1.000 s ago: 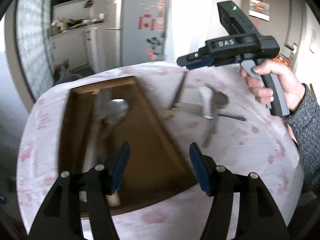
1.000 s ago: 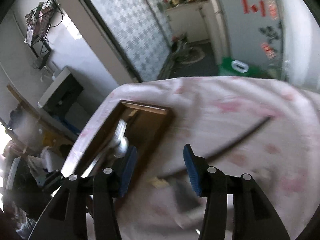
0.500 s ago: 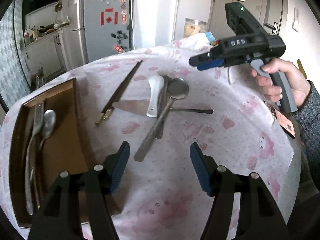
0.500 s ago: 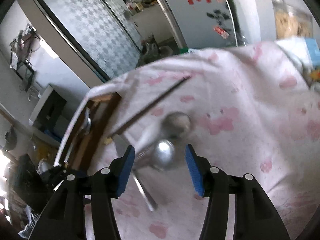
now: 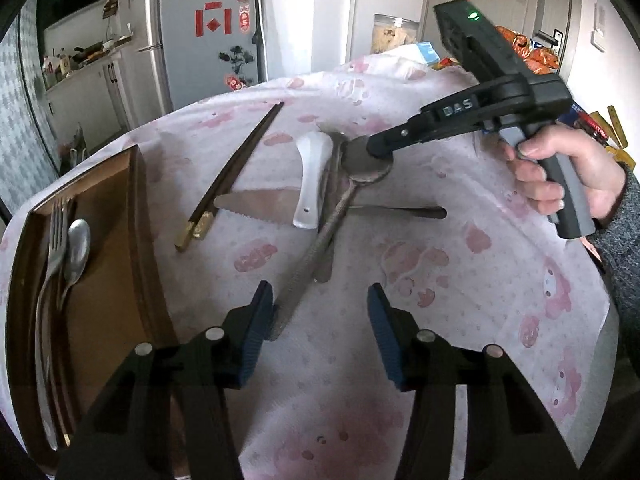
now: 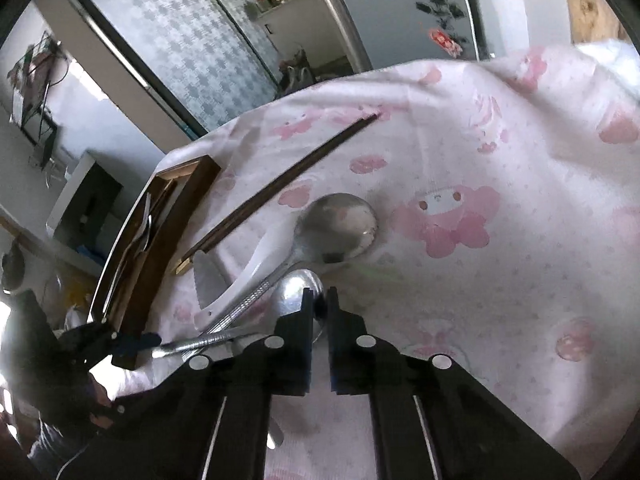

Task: Organize utensils
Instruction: 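Move the left gripper to the metal spoon and close on its handle, then carry the metal spoon into the wooden tray and open the left gripper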

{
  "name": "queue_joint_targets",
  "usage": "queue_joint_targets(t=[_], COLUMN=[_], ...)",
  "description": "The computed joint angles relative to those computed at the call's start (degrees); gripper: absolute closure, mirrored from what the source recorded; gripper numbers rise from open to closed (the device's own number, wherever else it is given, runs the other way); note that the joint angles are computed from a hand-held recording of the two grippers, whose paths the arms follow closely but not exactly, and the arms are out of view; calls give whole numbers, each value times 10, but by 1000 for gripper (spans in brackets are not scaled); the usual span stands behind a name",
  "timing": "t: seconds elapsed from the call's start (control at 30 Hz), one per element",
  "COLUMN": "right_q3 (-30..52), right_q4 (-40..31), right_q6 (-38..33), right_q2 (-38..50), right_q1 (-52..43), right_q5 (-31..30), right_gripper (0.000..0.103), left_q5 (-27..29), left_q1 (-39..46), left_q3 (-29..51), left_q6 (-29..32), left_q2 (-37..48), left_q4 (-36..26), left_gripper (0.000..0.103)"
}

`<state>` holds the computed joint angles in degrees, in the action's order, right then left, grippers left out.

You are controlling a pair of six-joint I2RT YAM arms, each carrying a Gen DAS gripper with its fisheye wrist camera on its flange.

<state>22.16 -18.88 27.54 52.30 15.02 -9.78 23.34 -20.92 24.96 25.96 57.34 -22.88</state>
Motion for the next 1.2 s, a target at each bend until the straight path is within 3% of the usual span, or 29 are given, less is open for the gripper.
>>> queue_joint_targets(t=[0.33, 0.43, 0.5, 0.7, 0.93, 1.2], right_q3=[54, 68, 74, 84, 125, 228], right_q4=[-143, -165, -175, -170, -74, 42], right_q6=[-36, -38, -40, -30, -3, 4], right_q2=[-161, -178, -183, -174, -49, 185], right_q1=[9, 11, 16, 26, 106, 172], right_q5=[-11, -10, -1, 10, 49, 49], right_gripper=[101, 101, 101, 101, 101, 101], left_q5=[-40, -47, -45, -38, 12, 112], left_q1=[-60, -67, -62, -44, 70, 307], left_q3=[12, 17, 14, 2, 13, 59], left_q6=[-33, -33, -30, -20, 51, 197], left_q2=[44, 57, 51, -13, -66, 19], left_q4=[44, 45, 46, 26, -45, -94], left_gripper=[50, 65, 84, 85, 87, 87])
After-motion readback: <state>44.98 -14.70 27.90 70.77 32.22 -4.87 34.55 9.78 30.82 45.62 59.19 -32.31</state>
